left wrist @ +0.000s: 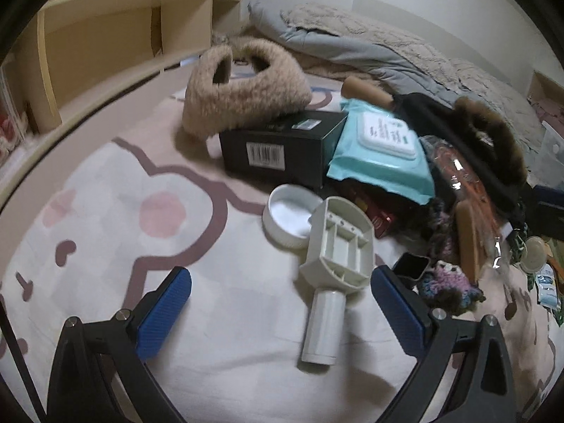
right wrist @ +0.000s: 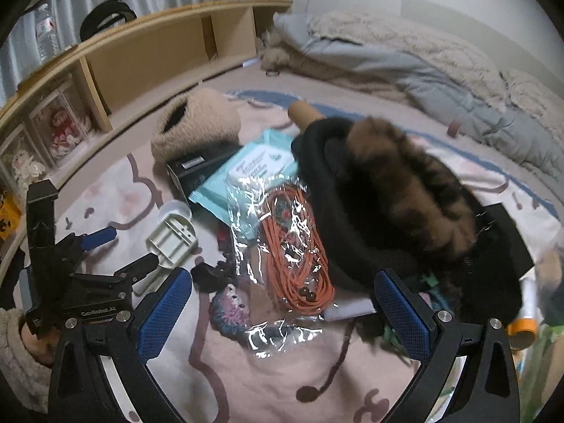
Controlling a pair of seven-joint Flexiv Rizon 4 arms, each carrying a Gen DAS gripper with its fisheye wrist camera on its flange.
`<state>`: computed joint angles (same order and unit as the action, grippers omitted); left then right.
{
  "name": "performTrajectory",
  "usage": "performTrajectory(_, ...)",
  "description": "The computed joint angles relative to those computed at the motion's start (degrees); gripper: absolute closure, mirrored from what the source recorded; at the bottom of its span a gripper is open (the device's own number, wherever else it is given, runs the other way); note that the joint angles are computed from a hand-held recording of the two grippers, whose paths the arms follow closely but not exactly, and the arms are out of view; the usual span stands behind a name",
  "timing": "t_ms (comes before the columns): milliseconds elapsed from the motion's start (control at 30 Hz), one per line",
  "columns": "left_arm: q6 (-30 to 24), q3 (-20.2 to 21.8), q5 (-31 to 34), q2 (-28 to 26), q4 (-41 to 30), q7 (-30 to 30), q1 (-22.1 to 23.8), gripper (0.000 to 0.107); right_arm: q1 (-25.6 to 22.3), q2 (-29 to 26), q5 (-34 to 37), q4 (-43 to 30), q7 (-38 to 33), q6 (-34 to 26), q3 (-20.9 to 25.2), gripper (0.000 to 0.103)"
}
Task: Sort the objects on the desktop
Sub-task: 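Grasp the clear bag of orange cord with right gripper while left grasps the white scoop handle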
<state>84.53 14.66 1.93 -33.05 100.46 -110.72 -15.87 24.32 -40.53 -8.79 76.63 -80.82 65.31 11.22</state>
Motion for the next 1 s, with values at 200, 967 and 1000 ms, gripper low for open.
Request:
performTrajectory(200, -1.8, -2.1, -1.3, -0.3, 0.4, 0.8, 1.6, 0.004, -1.0, -4.2, 2.8, -7.2, -1.3, -8.3, 1.9, 0.014)
performTrajectory(967, -0.8, -12.6, -6.9, 0.9, 3.0, 11.3, 9.5, 0.012, -0.3, -2.8, 6.0, -8.5, -7.1, -11.9, 2.0, 0.081)
performTrajectory(1000, -1.1, -12.3, -7.2, 0.9, 2.8, 11.7, 9.1, 0.015, -0.4, -2.6, 6.3, -8.4, -7.2, -11.9, 2.0, 0.081)
